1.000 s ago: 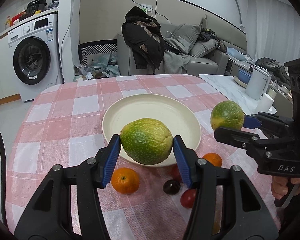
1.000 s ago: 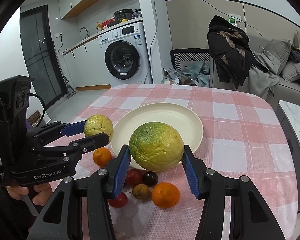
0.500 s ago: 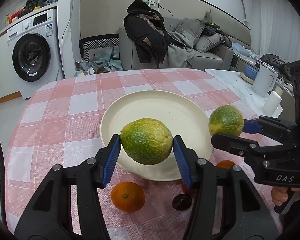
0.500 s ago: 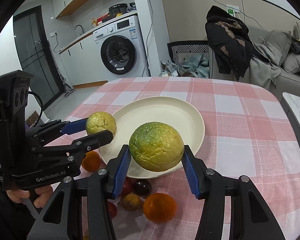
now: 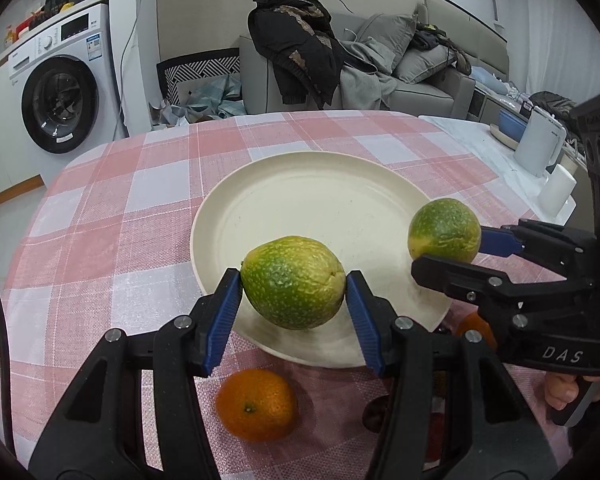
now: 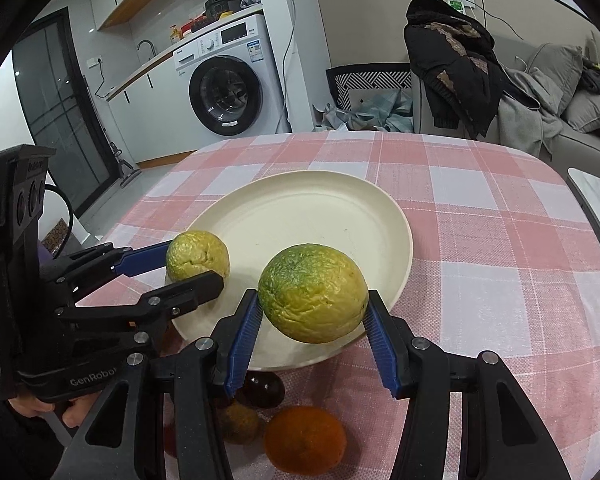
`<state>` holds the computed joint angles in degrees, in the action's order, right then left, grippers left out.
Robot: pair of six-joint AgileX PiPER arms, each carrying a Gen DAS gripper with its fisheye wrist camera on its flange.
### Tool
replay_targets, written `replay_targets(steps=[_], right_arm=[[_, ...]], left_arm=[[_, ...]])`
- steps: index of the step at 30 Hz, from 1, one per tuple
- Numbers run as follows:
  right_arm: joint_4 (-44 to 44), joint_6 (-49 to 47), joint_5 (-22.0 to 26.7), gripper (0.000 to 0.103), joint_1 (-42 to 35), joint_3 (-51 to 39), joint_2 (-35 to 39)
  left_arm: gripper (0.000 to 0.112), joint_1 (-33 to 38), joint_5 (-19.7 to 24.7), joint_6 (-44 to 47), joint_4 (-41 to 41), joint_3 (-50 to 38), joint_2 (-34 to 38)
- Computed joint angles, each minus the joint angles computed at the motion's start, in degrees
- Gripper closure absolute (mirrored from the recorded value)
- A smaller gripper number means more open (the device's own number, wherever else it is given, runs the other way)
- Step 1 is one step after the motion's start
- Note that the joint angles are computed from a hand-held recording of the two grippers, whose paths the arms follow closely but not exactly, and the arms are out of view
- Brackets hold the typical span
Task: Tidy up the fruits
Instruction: 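Lift both held citrus fruits and carry them over the cream plate, then lower both citrus fruits onto the plate and open both tools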
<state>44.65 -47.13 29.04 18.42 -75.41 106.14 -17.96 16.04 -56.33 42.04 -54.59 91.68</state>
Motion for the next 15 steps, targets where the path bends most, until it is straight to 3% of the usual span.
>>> replay_targets(steps=[10,12,14,15], right_arm=[[-3.35,3.24,-3.05,0.049,1.67,1.56,-1.08],[-3.03,3.29,-4.69,0.044,1.86,2.83,-2.28],[-2.06,2.6,-5.94,0.027,1.63,4.3,-3.59],[0.1,0.71,-6.51,0.024,1.34,5.65,-4.71]], left_arm=[[0.061,-0.84,1.43,0.71,-0.93,-0.31,0.62],[0.061,-0.36,0.12,1.71,-2.11,0.18,-0.09],[0.059,-0.12,0.56,3.47,-4.1,0.16,-0.65],[0.054,0.08,0.57,3.56,-4.44,0.57,-1.29]])
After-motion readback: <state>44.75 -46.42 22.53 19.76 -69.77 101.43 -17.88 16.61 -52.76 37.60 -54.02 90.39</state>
